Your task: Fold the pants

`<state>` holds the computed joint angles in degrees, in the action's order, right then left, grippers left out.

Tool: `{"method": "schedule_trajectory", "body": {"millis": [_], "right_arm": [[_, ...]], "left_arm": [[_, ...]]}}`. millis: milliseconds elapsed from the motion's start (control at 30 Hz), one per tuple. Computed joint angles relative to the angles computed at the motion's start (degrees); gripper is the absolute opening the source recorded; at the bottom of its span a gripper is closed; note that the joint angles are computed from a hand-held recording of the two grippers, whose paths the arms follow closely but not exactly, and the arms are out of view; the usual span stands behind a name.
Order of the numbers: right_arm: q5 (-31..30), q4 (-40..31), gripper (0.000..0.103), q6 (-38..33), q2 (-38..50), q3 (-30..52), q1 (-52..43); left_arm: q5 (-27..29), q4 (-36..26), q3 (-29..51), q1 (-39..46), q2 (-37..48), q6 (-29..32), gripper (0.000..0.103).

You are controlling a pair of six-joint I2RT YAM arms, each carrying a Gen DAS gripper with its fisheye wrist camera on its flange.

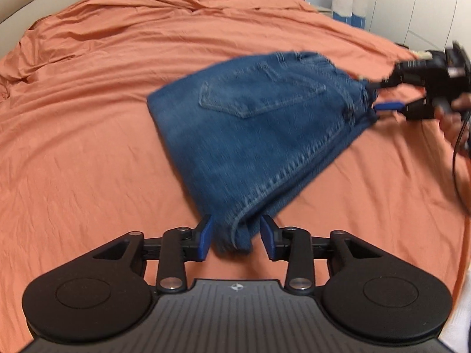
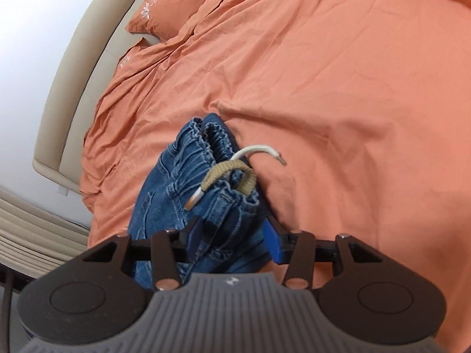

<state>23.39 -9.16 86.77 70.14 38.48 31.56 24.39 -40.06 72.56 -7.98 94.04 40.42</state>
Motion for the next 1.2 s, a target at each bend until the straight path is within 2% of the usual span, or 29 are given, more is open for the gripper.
{"method": "schedule_trajectory", "body": {"millis": [33,100,167,233,300,333,467,633,800,900,933,1033,1100,1133,1200], "right_arm": [[-0.5,1.1,0.044,-0.6,0.2,-0.1,-0.6],[-1.4,3.3,0.035,-1.0,1.4,-0.1,-1.7],[-0.4,3.3,0.012,-1.4,2.0,0.5,-1.5],[2.3,2.9,0.011,-2.6,0.9,1.2,-0.1],[4.4,0.9,0.01,-5.0,-1.2,2.7,1.1],[5.2,-1.0,0.01,-6.0,-1.5,4.0,1.5],[3.3,-9.2,0.009,-3.1,2.1,7.5,0.8],[2.5,-12.0,0.008,-2.6,7.3,8.7,0.8],[1.4,-12.9,0.009,-3.9,8.9,9.3,0.1],[0.9,-14.9,0.014,-3.5,8.7,10.4,-0.1],[1.2,-16.7,0.017,-3.2,8.6,11.2,0.0],[1.1,-20.8,0.022,-1.7,8.1,13.1,0.5],[1.3,-23.6,0.028,-0.2,6.9,14.1,1.3],[1.7,-26.1,0.036,0.6,6.5,15.2,1.8],[2.5,-29.7,0.037,1.7,4.9,16.4,2.9]], "left_arm": [[-0.9,1.5,-1.2,-0.8,-0.1,-0.3,0.048],[-5.0,7.2,-4.7,-2.7,-1.0,-2.2,0.049],[-7.7,10.0,-5.2,-3.4,-0.8,-4.5,0.03],[-7.0,7.3,-3.0,-2.6,-0.6,-3.9,0.022],[-11.3,9.3,-5.8,-3.9,-3.3,1.0,0.015],[-12.6,8.8,-6.1,-4.2,-3.4,2.5,0.009],[-13.1,8.1,-6.4,-3.9,-1.4,1.9,0.008],[-11.8,6.4,-4.7,-3.0,1.8,-0.7,0.008],[-10.8,1.9,-0.1,-2.6,4.2,-3.0,0.009],[-9.8,-2.3,2.7,-1.3,5.4,-3.3,0.009],[-10.3,-4.3,3.2,-1.1,5.5,-3.3,0.004],[-10.6,-4.9,1.4,0.7,3.2,-2.7,0.003],[-8.4,-7.2,3.0,2.7,2.7,-2.5,0.004],[-6.5,-8.7,4.5,3.9,2.7,-2.7,0.006],[-1.6,-10.9,8.1,6.4,3.3,-4.8,0.012]]}}
